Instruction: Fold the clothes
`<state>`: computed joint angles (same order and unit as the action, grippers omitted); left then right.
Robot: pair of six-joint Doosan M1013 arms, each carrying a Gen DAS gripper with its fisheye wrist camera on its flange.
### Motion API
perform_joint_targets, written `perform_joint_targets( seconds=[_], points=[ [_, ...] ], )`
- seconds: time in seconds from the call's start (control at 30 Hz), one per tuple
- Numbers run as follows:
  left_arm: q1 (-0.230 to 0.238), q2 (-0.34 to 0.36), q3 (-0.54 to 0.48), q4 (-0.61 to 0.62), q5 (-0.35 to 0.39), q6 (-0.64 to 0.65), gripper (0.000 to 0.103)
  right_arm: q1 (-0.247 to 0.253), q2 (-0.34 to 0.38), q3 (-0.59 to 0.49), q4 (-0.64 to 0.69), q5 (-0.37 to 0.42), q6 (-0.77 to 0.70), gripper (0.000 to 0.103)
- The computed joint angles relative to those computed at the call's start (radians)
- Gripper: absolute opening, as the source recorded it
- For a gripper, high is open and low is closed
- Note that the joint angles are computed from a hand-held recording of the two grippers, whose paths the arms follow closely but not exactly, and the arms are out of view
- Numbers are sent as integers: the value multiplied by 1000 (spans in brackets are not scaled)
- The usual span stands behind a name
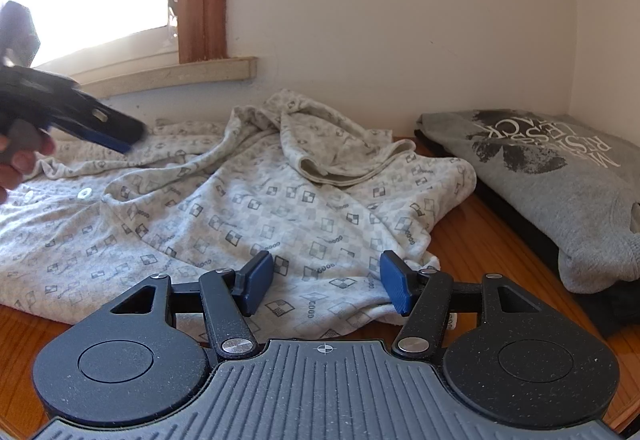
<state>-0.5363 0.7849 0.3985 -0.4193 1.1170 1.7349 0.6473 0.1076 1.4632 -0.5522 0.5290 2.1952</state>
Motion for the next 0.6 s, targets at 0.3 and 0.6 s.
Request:
perform_joint_targets(
  seconds=[0.3,0.6],
  points=[
    [-2,-65,151,14,-130,12,2,0,-1,1,-1,0,-1,59],
    [30,-169,347,-6,-299,-63,6,2,1,0,-7,3,-1,59]
  ],
)
